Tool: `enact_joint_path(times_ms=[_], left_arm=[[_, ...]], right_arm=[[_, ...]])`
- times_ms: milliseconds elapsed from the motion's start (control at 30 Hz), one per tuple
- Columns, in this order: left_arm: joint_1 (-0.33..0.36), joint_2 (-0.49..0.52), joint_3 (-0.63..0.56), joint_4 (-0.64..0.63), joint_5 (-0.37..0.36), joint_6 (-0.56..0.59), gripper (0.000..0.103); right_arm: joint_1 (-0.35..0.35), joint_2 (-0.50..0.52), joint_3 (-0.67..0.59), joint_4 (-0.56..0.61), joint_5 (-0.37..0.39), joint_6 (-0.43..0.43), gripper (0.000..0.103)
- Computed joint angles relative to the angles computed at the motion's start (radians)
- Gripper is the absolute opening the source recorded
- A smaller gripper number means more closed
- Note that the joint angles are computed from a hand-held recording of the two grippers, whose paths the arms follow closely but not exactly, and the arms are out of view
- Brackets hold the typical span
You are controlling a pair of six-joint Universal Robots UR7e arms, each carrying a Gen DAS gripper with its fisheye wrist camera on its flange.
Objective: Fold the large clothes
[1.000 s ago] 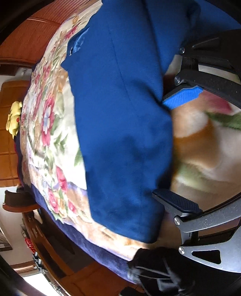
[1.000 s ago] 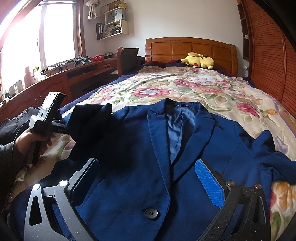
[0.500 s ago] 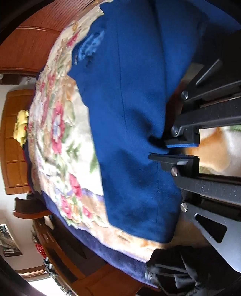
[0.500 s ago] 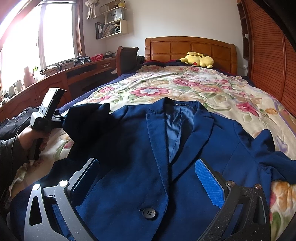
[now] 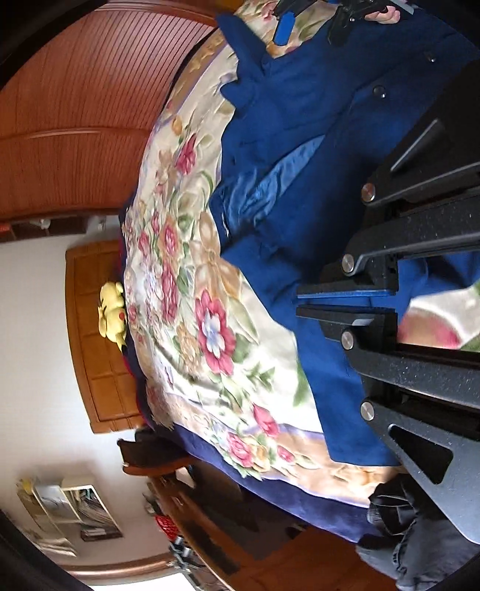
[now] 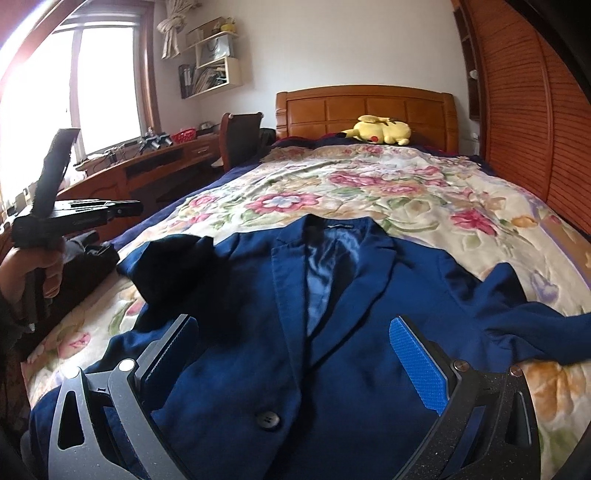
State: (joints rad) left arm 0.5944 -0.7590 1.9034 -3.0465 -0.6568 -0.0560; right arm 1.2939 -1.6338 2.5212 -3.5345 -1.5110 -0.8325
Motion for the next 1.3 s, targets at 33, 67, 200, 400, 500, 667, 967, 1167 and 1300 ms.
enact_joint_path(times_ms=[33, 67, 200, 400, 500, 667, 967, 1167, 1300], left_arm=[[0.000, 0.000, -0.004, 0.015, 0.000, -0.006, 0.004], [0.001, 0.000, -0.007, 0.032, 0.002, -0.016, 0.004], [0.025, -0.015, -0.014, 0.150, 0.048, -0.105, 0.024], [0.063, -0.043, 0.037, 0.167, 0.078, -0.140, 0.070], [0.104, -0.053, 0.045, 0.220, 0.039, -0.172, 0.070], [0.159, -0.023, 0.040, 0.183, 0.027, -0.170, 0.070], [0.206, -0.001, 0.020, 0.104, 0.010, -0.125, 0.002], [0.132, -0.017, 0.051, -0.016, 0.046, -0.077, 0.002], [0.054, -0.032, 0.052, -0.043, 0.026, -0.052, 0.001]], right_arm=[[-0.003, -0.004, 0.002, 0.001, 0.001, -0.001, 0.103], [-0.005, -0.007, 0.005, 0.000, 0.001, -0.004, 0.103], [-0.001, -0.008, 0.006, 0.001, -0.009, -0.010, 0.103], [0.006, -0.007, -0.002, 0.017, -0.020, -0.010, 0.103], [0.012, 0.007, -0.009, 0.016, -0.031, -0.009, 0.103], [0.027, 0.032, -0.020, 0.010, -0.054, -0.009, 0.103], [0.027, 0.040, -0.030, 0.015, -0.066, -0.013, 0.103], [0.024, 0.030, -0.025, 0.016, -0.056, -0.014, 0.103], [0.013, 0.010, -0.014, 0.014, -0.034, -0.017, 0.103]])
